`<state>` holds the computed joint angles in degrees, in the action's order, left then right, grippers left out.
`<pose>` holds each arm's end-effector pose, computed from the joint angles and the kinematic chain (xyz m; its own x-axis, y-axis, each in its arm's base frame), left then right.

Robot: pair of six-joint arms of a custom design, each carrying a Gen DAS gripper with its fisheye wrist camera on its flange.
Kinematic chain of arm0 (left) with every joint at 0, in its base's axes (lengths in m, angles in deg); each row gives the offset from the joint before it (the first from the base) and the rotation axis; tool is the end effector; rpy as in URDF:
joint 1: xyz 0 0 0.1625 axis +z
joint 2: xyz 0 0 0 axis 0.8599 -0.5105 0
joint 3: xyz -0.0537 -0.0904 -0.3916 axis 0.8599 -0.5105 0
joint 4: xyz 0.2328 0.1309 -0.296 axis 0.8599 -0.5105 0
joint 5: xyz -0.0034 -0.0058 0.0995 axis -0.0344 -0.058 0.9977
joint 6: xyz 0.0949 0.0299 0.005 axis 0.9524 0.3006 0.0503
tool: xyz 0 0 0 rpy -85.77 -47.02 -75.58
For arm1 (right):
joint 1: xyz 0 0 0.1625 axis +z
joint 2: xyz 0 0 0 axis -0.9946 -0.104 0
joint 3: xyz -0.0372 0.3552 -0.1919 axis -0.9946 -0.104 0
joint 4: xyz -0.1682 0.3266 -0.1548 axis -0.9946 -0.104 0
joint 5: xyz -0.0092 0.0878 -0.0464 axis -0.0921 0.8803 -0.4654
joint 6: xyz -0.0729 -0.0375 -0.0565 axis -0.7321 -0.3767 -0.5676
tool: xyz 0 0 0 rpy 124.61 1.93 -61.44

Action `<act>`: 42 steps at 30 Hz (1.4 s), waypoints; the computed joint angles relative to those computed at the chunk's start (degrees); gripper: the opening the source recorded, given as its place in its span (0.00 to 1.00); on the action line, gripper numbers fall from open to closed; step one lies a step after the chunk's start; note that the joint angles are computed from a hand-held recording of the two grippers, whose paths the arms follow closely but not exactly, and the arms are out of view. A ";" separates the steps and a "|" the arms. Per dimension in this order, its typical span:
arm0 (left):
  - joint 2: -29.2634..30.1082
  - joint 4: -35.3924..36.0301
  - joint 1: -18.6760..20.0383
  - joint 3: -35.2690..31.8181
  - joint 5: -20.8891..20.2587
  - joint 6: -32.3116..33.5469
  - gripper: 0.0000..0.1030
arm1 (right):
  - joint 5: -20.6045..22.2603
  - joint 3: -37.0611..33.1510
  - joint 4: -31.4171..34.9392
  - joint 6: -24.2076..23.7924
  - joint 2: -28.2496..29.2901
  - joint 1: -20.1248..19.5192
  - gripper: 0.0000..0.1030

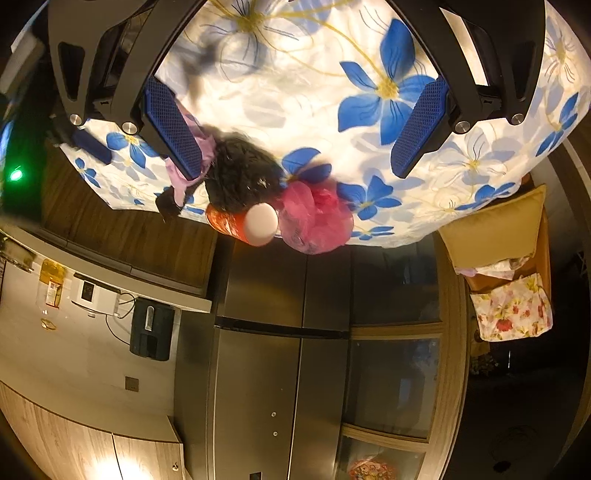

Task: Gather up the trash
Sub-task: 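Grasp the black plastic bag with the left gripper while the right grasps the lilac glove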

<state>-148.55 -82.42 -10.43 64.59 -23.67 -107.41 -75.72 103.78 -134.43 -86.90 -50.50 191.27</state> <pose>-0.0906 -0.4442 0.1826 -0.7373 -0.2613 -0.6230 0.5263 0.3562 -0.7721 0.2604 -0.5342 -0.0244 -0.7044 -0.2621 0.6596 -0.6815 0.5093 -0.5255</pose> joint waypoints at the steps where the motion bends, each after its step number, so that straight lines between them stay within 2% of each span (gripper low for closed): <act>1: -0.14 -0.18 0.22 -0.11 0.23 0.36 0.95 | -0.17 -0.68 1.23 0.03 0.38 0.10 0.66; 8: -0.01 -0.09 1.64 -1.07 1.47 1.19 0.95 | -0.45 -3.37 6.87 1.00 1.52 -0.01 0.42; 13: 0.47 0.35 2.02 -1.64 1.76 0.86 0.95 | 1.29 -2.92 9.36 1.63 0.73 -0.59 0.07; 14: 0.60 0.49 2.07 -1.78 1.82 0.79 0.95 | 2.14 -2.34 8.70 1.79 0.39 -0.75 0.03; 18: 2.02 1.89 2.38 -3.26 2.11 0.24 0.95 | 4.24 0.60 3.29 2.09 -1.13 -1.04 0.01; 25: 9.25 6.71 3.68 -10.77 4.04 -3.80 0.94 | 4.81 8.50 -7.25 3.70 -5.66 -2.35 0.01; 27: 11.81 7.11 4.10 -13.22 3.66 -3.09 0.94 | 4.93 10.35 -8.67 3.94 -7.04 -2.74 0.01; 29: 14.50 8.01 4.71 -15.89 3.04 -2.70 0.90 | 4.78 11.92 -10.48 3.18 -8.02 -2.98 0.01; 33: 18.25 12.13 5.71 -20.30 1.99 -4.66 0.88 | 4.59 14.18 -13.56 1.90 -9.18 -3.44 0.01; 34: 18.54 12.48 5.80 -20.63 1.87 -5.05 0.86 | 4.64 14.70 -14.05 1.88 -9.53 -3.60 0.01; 37: 19.97 14.35 5.98 -22.32 1.15 -5.88 0.68 | 4.55 15.89 -15.15 1.96 -10.17 -3.92 0.01; 39: 20.76 15.87 6.10 -23.23 0.84 -6.59 0.62 | 4.42 16.55 -15.69 1.86 -10.56 -4.03 0.01; 42: 21.78 18.48 6.51 -24.64 0.80 -8.15 0.39 | 4.23 17.15 -16.34 1.75 -10.92 -4.10 0.01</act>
